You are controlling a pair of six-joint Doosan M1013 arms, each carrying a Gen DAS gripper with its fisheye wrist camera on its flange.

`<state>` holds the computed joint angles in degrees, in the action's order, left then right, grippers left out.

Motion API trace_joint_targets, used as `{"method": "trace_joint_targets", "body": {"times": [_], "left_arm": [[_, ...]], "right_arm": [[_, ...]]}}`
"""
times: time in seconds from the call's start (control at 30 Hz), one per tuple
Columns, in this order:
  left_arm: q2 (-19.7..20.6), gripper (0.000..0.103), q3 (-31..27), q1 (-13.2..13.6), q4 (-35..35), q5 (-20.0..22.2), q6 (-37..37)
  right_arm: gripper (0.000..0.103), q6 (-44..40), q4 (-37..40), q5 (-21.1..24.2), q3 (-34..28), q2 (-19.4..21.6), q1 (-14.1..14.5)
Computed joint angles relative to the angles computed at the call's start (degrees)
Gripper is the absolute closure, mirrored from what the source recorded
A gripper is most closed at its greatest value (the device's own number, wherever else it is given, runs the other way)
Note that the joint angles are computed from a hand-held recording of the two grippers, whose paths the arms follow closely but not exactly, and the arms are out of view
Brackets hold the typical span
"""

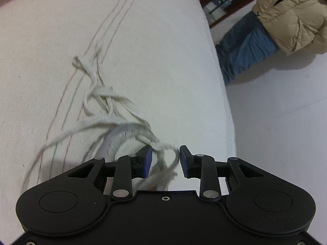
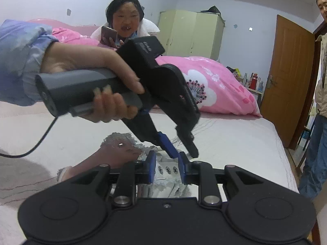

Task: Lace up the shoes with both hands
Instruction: 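Pinch a white lace end with the left gripper and lift it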

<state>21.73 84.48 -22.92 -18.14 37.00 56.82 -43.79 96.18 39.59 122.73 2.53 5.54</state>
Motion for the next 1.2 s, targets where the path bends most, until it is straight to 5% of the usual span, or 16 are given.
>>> {"method": "trace_joint_targets", "body": {"times": [0.2, 0.33, 0.63, 0.9, 1.07, 1.2], "left_arm": [[0.1, 0.078, -0.98, -1.03, 7.42, 0.76, -4.29], [0.22, 0.097, -1.33, -1.94, 13.23, 1.95, -5.02], [-3.54, 0.099, 3.82, -2.39, 16.69, -6.01, -2.09], [-8.19, 0.099, 8.03, -4.96, 24.63, -12.68, -0.57], [-10.53, 0.099, 9.67, -7.59, 38.69, -13.32, -6.96], [-11.23, 0.099, 10.36, -8.44, 42.28, -13.64, -8.54]], "right_arm": [[0.08, 0.95, 0.38, 0.95, 0.33, 0.41, -0.5], [0.08, 1.11, 1.47, 1.06, -0.07, 1.43, -0.39], [0.076, -3.04, 2.88, -2.74, -0.38, 1.7, 0.4], [0.078, 12.27, -8.07, 1.44, -3.29, 1.4, -1.43], [0.078, 11.34, -13.92, -3.76, -4.48, 1.32, 1.87], [0.078, 9.92, -15.77, -7.75, -4.53, 1.16, 4.1]]}}
